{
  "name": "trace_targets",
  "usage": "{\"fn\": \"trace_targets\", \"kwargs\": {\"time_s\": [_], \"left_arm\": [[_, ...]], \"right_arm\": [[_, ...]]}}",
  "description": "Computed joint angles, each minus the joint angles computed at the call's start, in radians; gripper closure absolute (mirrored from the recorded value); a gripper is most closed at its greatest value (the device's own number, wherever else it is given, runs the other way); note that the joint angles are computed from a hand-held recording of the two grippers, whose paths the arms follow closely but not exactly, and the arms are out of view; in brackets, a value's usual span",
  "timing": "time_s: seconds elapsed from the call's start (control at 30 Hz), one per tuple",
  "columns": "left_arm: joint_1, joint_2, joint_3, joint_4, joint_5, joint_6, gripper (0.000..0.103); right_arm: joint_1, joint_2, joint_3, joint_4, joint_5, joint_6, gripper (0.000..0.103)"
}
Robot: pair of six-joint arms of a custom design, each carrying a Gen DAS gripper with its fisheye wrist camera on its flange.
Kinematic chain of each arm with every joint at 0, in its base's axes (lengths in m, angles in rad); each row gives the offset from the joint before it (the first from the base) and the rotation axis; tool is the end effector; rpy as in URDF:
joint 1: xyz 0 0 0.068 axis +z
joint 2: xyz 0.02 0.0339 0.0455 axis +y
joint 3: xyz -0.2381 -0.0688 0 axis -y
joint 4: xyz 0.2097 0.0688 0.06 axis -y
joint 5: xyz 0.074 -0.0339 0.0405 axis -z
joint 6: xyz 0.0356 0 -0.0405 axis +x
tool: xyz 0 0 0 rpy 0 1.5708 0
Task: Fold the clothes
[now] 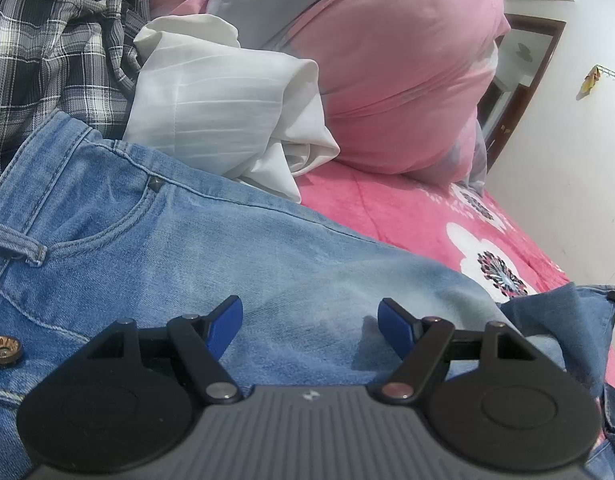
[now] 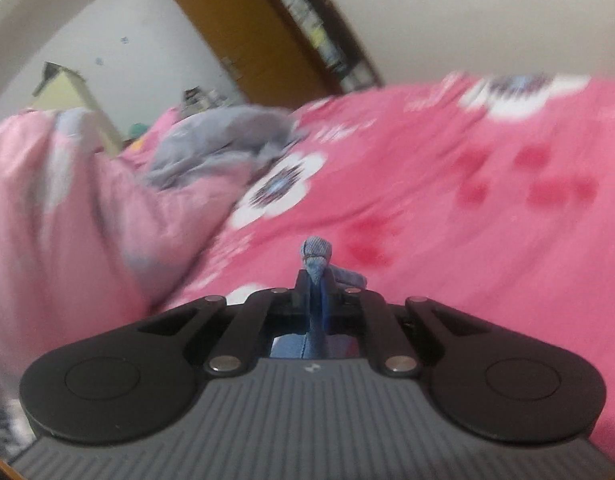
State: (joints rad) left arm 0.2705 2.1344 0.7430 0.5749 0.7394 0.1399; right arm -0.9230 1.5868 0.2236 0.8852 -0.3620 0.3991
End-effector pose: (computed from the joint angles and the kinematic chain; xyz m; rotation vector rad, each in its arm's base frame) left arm 0.3074 0.0603 0.0460 0.1924 2.2056 -0.6536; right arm 0.1434 -0.1686 0.1094 1.0540 1.7182 0.0386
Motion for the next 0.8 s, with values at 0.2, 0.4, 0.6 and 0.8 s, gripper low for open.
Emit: {"fn": "trace_targets", "kwargs": {"time_s": [0.2, 0.4, 0.6, 0.8], "left_arm": [[-0.001, 0.000, 0.002, -0.003, -0.003, 0.005, 0.027], [-0.001, 0.003, 0.007, -0.005, 0.001, 0.002, 0.027], [0.000, 0.006, 0.008, -0.004, 0.005, -0.005, 0.027], [-0.006, 0.002, -0.003, 0.006, -0.004, -0.006, 0.027]], "right_arm": [[-0.191, 0.200, 0.029, 0.112, -0.059, -0.005, 0.100], [-0.303, 0.315, 0.102, 0.089, -0.156, 0.052, 0.100], [-0.296, 0.156, 0.130, 0.012, -0.199, 0.091, 0.100], [-0.411, 0.232, 0.155, 0.045, -0.232, 0.057, 0.100]]}}
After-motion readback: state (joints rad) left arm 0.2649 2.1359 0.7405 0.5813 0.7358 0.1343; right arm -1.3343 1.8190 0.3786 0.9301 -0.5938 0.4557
